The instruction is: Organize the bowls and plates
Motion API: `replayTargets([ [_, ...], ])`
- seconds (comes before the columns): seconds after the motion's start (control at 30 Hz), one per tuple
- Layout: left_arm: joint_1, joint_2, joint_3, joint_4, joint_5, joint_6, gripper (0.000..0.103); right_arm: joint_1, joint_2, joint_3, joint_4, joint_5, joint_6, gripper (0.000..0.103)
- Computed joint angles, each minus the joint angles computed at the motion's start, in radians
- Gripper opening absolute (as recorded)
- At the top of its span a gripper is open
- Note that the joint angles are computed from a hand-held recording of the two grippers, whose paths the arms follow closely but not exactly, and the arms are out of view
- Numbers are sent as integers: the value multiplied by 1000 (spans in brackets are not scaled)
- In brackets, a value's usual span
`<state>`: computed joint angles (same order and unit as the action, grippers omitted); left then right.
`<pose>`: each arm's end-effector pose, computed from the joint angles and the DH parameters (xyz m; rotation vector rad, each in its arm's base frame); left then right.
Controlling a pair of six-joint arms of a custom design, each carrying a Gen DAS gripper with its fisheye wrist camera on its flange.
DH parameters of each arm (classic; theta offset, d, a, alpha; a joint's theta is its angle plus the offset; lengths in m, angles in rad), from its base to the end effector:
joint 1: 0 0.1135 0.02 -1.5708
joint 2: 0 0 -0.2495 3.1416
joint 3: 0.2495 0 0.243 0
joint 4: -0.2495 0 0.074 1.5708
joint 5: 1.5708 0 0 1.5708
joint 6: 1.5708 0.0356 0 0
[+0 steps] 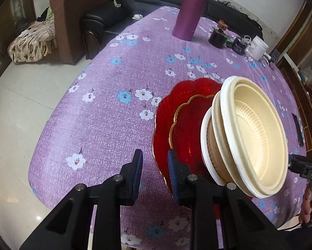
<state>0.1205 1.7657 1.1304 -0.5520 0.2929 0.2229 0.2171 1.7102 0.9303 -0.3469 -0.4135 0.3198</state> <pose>0.3327 0.0299 0.1666 0.2154 2.6924 -0.3029 0.2997 0.0808 0.1414 0.0111 2.7387 0.7170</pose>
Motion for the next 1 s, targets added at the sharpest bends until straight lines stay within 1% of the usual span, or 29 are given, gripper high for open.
replayTargets([
  [0.07,-9,15,12,-1,-11,8,22,7,12,8,0,14,7,38],
  [0.1,-10,25,20,-2,-10,14,21,12,20,16,-2,21,8,34],
  [0.17,-9,43,37,-9,-7,24,21,22,30,26,-7,35,10,33],
  [0.2,-10,52,45,-11,-10,31,21,25,34,32,-11,43,10,31],
  [0.23,-10,60,52,-12,-14,38,21,33,41,42,-12,49,10,26],
  [0.37,-6,90,75,-12,-21,53,21,55,80,75,-7,58,27,18],
  [0.53,-22,94,68,23,-40,53,21,67,117,104,-13,71,60,18],
  [0.67,-30,118,80,28,-32,62,21,70,139,108,2,69,97,17],
  [0.83,-30,123,70,62,-21,75,21,87,141,104,29,103,135,17],
  [0.87,-30,121,64,74,-17,77,20,92,143,103,36,110,143,17],
  [0.93,-41,106,40,100,-19,89,12,104,145,104,49,121,155,13],
  [1.0,-55,92,17,129,-43,92,12,122,140,104,53,143,172,13],
])
